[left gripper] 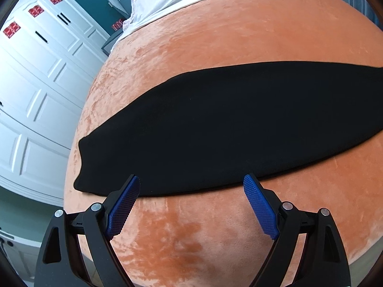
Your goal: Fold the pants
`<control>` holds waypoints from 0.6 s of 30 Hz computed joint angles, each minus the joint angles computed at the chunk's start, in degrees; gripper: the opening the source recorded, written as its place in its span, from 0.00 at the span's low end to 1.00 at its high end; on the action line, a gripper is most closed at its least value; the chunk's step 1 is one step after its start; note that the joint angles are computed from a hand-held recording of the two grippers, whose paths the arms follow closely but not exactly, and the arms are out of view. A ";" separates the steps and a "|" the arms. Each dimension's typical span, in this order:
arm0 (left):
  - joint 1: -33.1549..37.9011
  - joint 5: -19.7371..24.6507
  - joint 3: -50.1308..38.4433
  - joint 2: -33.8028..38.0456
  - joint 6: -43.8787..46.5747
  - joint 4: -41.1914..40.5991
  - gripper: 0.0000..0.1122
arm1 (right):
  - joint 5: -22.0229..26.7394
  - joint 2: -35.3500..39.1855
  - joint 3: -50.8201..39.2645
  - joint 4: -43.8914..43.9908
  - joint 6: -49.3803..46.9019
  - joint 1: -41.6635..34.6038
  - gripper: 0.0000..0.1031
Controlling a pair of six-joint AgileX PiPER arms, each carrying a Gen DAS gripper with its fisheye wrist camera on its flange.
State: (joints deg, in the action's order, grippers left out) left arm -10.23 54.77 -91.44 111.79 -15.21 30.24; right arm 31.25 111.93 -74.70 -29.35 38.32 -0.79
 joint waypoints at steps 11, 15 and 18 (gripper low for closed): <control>-0.07 -0.49 -3.05 0.85 1.11 -4.09 0.77 | -1.24 1.64 -0.66 6.27 -2.79 -1.71 0.41; -0.80 0.04 -4.58 1.36 0.95 -4.60 0.77 | -3.77 -2.20 2.13 8.28 -2.78 -1.33 0.41; -1.49 0.65 -5.61 1.63 0.52 -4.80 0.77 | -4.51 -4.40 3.25 10.59 -4.55 -0.13 0.41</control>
State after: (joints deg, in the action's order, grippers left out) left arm -11.72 55.42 -97.04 113.42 -14.69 25.44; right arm 26.74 107.53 -71.45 -18.75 33.77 -0.91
